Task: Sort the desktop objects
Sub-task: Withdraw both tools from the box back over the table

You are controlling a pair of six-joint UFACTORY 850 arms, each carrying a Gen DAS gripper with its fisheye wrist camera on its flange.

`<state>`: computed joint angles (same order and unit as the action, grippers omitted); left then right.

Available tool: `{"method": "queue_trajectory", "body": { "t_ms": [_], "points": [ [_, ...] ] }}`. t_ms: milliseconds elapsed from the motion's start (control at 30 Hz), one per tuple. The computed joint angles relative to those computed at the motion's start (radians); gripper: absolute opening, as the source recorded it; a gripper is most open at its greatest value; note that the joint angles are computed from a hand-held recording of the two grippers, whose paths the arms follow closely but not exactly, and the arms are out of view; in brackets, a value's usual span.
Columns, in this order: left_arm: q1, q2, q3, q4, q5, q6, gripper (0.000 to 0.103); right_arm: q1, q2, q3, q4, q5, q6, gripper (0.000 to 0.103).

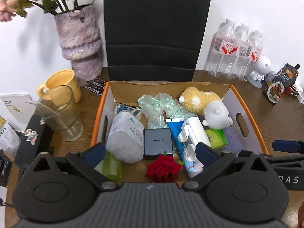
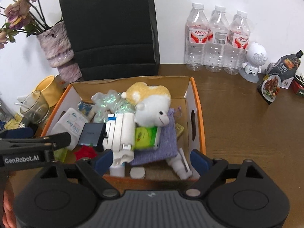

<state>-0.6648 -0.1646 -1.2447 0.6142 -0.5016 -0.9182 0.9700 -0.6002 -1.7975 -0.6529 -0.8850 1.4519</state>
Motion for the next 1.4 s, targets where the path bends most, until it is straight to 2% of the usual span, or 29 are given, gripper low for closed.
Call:
{"method": "queue_trajectory", "body": {
  "t_ms": [300, 500, 667, 800, 967, 1133, 1200, 1300, 1400],
  "points": [
    [-0.059, 0.129, 0.086, 0.064, -0.039, -0.076, 0.103, 0.074, 0.06, 0.022, -0.049, -0.066, 0.055, 0.09],
    [-0.1, 0.202, 0.137, 0.113, -0.062, -0.118, 0.103, 0.126, 0.09, 0.038, -0.092, -0.11, 0.077, 0.096],
    [-0.124, 0.227, 0.163, 0.163, -0.078, -0.159, 0.103, 0.155, 0.101, 0.046, -0.122, -0.145, 0.092, 0.098],
    [-0.124, 0.231, 0.17, 0.157, -0.08, -0.159, 0.103, 0.161, 0.098, 0.044, -0.127, -0.155, 0.083, 0.099],
    [-0.128, 0.251, 0.205, 0.177, -0.072, -0.188, 0.103, 0.172, 0.111, 0.082, -0.158, -0.12, 0.123, 0.103],
    [-0.17, 0.295, 0.306, 0.33, -0.068, -0.37, 0.103, 0.21, 0.121, 0.157, -0.252, -0.103, 0.226, 0.103],
    [-0.192, 0.323, 0.368, 0.413, -0.058, -0.469, 0.103, 0.237, 0.129, 0.214, -0.316, -0.087, 0.316, 0.103],
    [-0.237, 0.361, 0.478, 0.58, -0.066, -0.694, 0.103, 0.285, 0.129, 0.3, -0.425, -0.084, 0.471, 0.103],
    [-0.286, 0.372, 0.57, 0.706, -0.092, -0.899, 0.103, 0.327, 0.101, 0.344, -0.482, -0.121, 0.549, 0.103]
  ]
}}
